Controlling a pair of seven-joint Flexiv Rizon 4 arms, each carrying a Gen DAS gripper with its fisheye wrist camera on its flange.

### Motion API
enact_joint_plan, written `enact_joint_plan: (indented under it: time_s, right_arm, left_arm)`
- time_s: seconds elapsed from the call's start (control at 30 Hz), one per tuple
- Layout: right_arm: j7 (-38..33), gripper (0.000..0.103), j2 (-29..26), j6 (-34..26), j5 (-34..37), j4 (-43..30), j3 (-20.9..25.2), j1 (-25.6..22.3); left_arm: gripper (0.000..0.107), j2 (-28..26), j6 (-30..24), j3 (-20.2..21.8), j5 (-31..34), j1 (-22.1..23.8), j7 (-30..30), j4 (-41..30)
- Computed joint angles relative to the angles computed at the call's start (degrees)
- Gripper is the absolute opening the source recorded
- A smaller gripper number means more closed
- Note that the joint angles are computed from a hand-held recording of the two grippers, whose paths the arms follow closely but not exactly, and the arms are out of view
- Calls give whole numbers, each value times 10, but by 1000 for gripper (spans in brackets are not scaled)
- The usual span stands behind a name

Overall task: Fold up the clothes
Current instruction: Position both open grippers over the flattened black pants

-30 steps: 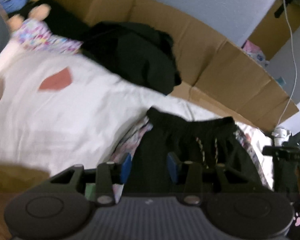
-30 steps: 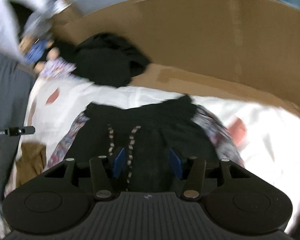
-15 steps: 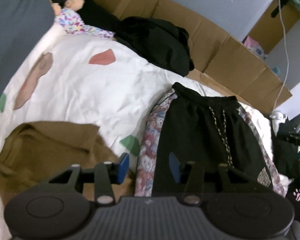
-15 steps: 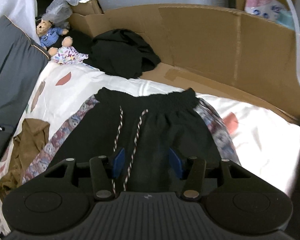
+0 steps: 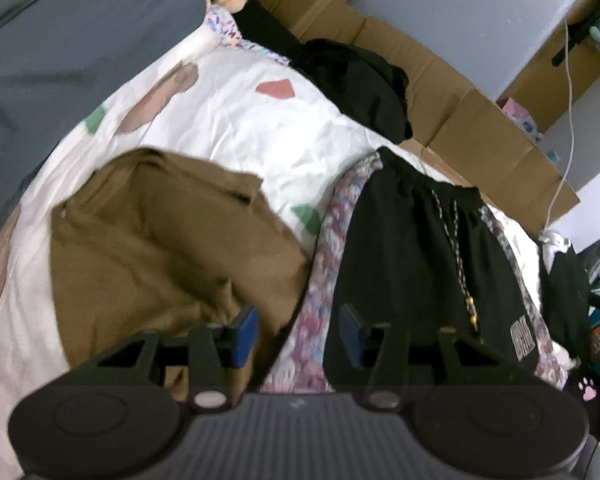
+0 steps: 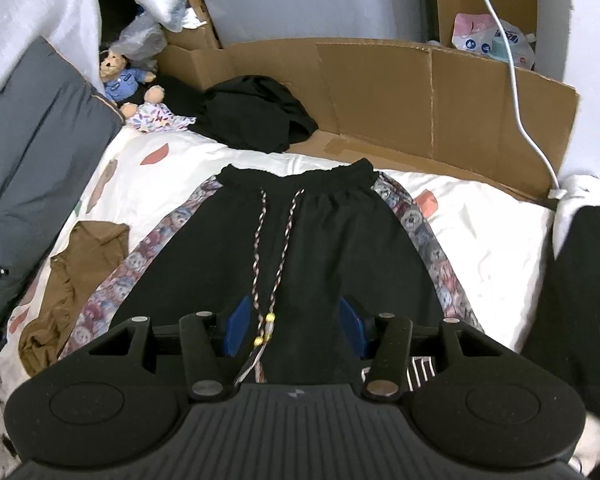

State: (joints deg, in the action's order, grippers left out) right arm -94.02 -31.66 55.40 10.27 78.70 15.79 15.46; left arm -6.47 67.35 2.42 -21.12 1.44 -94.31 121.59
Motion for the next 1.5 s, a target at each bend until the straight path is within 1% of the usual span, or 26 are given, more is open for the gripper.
enact_joint_plan:
  time_s: [0.1, 0.2, 0.27, 0.33, 0.43, 0.6, 0.67, 0.7, 0.73, 0.77, 0.8, 0.83, 0.87, 0.97, 1.0, 1.03, 1.1, 1.27, 1.37, 1.43, 1.5]
  right_arm:
    - [-5, 55, 24, 15, 2, 36, 1, -3]
    - [0, 56, 40, 25, 4, 60, -1, -5]
    - [4, 56, 50, 34, 6, 80, -1, -6]
    - [7, 56, 57, 42, 8, 95, -2, -7]
    - [10, 56, 66, 52, 3, 119, -3, -6]
    - [19, 56, 72, 64, -7, 145, -3, -2]
    - [21, 56, 72, 69, -5, 151, 0, -2]
    - [24, 56, 73, 72, -5, 154, 0, -1]
    - [25, 56, 74, 76, -7, 159, 1, 1]
    - [24, 56, 74, 76, -8, 162, 2, 1]
    - [22, 56, 74, 76, -9, 165, 4, 1]
    - [18, 56, 74, 74, -9, 166, 7, 1]
    - [14, 56, 72, 71, -6, 166, 10, 0]
    - [4, 56, 68, 61, 2, 164, 17, -3]
    - [5, 56, 65, 59, 4, 163, 17, -2]
    - [7, 56, 63, 56, 6, 160, 17, 0]
    - [12, 56, 60, 55, 7, 158, 16, 4]
    - [21, 56, 59, 66, 1, 158, 13, 13]
    - [26, 56, 63, 74, -3, 164, 13, 15]
    - [28, 56, 66, 78, -6, 170, 13, 16]
    - [31, 56, 68, 80, -8, 176, 12, 17]
  left_arm:
    - [49, 25, -11, 3, 0, -2, 13, 25]
    - [50, 44, -9, 5, -19, -5, 41, 52]
    - [49, 49, -4, 6, -15, -7, 46, 62]
    - [48, 50, 12, 3, -39, -12, 60, 77]
    - [48, 44, 53, -9, -105, -25, 104, 107]
    - [48, 23, 90, -19, -134, -35, 128, 130]
    - [48, 13, 105, -21, -130, -36, 128, 137]
    - [48, 9, 109, -18, -111, -37, 119, 139]
    - [50, 1, 115, -11, -77, -38, 104, 139]
    - [53, -5, 125, -13, -67, -36, 105, 143]
    - [53, -9, 140, -26, -90, -31, 125, 151]
    - [53, -15, 164, -53, -144, -23, 165, 164]
    - [53, -22, 178, -67, -171, -19, 187, 171]
    - [53, -41, 172, -52, -132, -25, 163, 167]
    - [53, -44, 176, -63, -143, -17, 172, 170]
    - [54, -50, 186, -84, -169, -6, 188, 175]
    - [58, -59, 196, -95, -181, 0, 194, 177]
    - [56, -78, 226, -99, -145, 5, 176, 175]
    - [55, -76, 243, -122, -136, 26, 167, 180]
    - [55, -74, 244, -139, -134, 44, 166, 182]
    - [55, -76, 240, -141, -125, 49, 163, 179]
